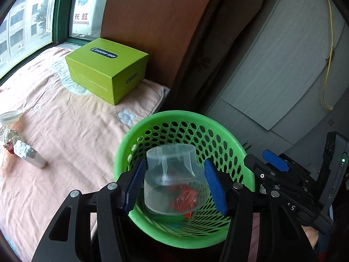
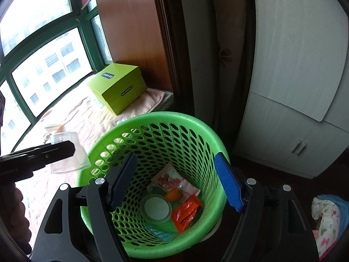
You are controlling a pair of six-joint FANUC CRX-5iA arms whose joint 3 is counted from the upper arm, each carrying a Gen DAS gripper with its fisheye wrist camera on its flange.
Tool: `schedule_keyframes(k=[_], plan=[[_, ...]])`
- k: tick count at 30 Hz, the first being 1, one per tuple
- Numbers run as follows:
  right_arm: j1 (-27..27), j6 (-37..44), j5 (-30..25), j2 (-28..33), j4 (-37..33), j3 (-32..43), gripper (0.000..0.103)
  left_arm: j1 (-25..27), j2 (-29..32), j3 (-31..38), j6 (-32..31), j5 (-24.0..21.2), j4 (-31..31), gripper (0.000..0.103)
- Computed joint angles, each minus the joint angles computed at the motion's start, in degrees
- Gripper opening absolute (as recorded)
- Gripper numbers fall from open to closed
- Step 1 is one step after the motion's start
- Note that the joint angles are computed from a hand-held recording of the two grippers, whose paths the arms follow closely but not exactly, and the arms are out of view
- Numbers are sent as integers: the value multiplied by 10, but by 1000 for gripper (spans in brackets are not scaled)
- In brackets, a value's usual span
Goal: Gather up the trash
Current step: 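Carry cup and peel to the green basket and open both tools over it, then move both tools back over the table toward the foam block and tray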
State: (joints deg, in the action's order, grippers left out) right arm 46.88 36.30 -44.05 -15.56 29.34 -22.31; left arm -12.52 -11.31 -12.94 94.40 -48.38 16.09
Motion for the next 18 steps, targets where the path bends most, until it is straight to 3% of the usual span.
schedule_keyframes(k=[2,9,18], plan=[[0,0,0,-2,0,-1,74,-2,0,-1,2,2,-1,64],[2,5,0,-3,-5,1,74,4,-10,-8,10,2,-1,64],[25,21,16,7,-13,15,80,31,-51,-11,64,-19,-61,70]])
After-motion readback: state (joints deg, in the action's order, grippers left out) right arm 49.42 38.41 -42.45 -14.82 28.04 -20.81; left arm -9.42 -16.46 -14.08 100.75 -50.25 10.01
